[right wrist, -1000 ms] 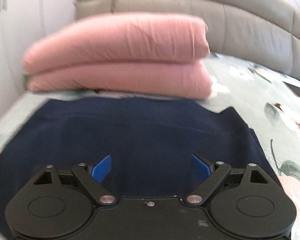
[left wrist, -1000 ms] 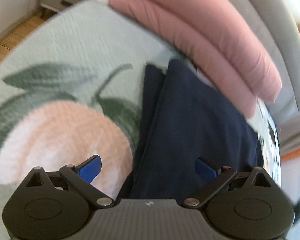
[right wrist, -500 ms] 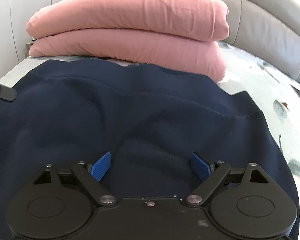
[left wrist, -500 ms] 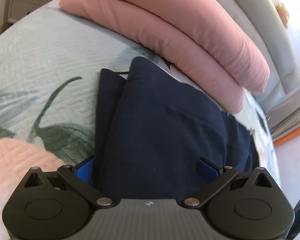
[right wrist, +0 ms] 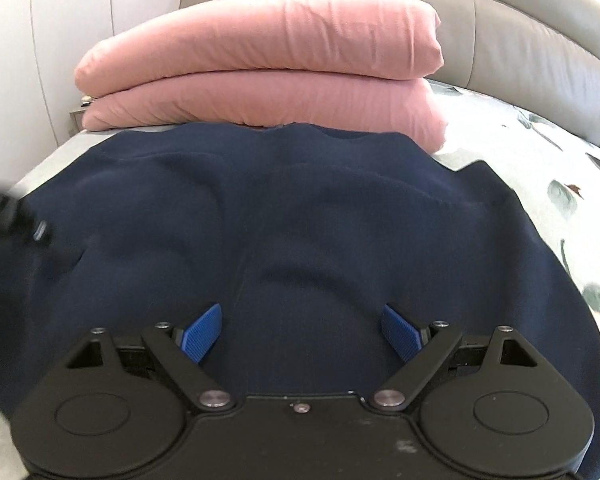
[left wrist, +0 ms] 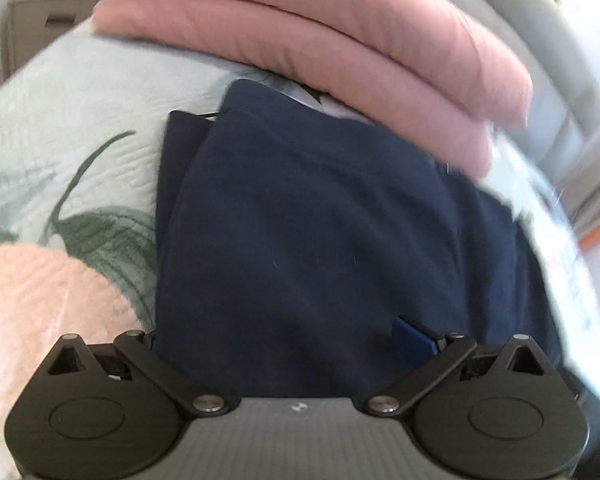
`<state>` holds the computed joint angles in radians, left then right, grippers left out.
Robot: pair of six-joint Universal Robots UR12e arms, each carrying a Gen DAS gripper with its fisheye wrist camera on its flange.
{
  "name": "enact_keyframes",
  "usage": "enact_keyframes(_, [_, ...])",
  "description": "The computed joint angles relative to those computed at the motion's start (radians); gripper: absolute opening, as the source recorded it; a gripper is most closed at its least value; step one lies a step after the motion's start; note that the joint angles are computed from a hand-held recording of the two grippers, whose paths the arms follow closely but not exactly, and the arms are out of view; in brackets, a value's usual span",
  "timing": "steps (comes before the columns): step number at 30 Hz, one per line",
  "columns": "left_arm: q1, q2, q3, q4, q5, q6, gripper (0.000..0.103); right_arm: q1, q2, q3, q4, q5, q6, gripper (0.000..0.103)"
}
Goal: Fold large clothes
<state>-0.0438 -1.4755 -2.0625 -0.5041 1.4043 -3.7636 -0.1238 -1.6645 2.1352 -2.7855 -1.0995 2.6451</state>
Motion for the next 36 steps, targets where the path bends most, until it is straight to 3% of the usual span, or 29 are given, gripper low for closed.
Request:
enact_keyframes(8, [0.085,0.095,-0.138,0.151,-0.159,-0.11,0.083,-0.025,-0.013,0.019,0.004,0.043,0.006,0.103])
enact_keyframes(14, [0.131,0.027,-0.105,0.207,-0.225,-0.133,0.088,-0.02,-0.011,0.016,0.006,0.039,0.01,0.103])
enact_keyframes(16, [0.136,-0.01,-0.079,0.221,-0.228,-0.136,0.079,-0.029,-0.013,0.025,-0.003,0.055,0.008,0.103])
enact_keyframes(17, [0.135,-0.013,-0.07,0.201,-0.22,-0.13,0.068,-0.033,-0.013,0.026,-0.002,0.063,0.005,0.103])
enact_keyframes(18, [0.128,-0.007,-0.062,0.164,-0.203,-0.084,0.062,-0.036,-0.013,0.025,0.003,0.07,0.0,0.103])
enact_keyframes(20, [0.116,0.014,-0.073,0.132,-0.214,0.005,0.063,-0.04,-0.012,0.023,0.009,0.079,-0.006,0.103])
enact_keyframes(22, [0.098,0.042,-0.104,0.143,-0.216,0.048,0.064,-0.043,-0.011,0.023,0.009,0.085,-0.002,0.103])
enact_keyframes(24, [0.075,0.054,-0.118,0.158,-0.178,0.086,0.055,-0.042,-0.01,0.027,-0.003,0.084,0.005,0.103])
enact_keyframes(26, [0.047,0.046,-0.105,0.149,-0.105,0.072,0.045,-0.042,-0.01,0.036,-0.031,0.083,0.01,0.103])
enact_keyframes(28, [0.013,0.035,-0.077,0.14,-0.035,0.07,0.029,-0.04,-0.013,0.048,-0.061,0.075,0.026,0.103])
enact_keyframes(29, [-0.001,0.033,-0.067,0.145,-0.01,0.072,0.026,-0.04,-0.018,0.053,-0.067,0.067,0.036,0.103])
enact_keyframes(33, [-0.041,0.022,-0.038,0.257,0.013,0.014,0.025,-0.049,-0.053,0.092,-0.103,0.051,0.037,0.103])
enact_keyframes(36, [-0.106,-0.004,0.038,0.255,0.051,0.11,0.025,-0.072,-0.079,0.116,-0.093,0.071,0.022,0.103])
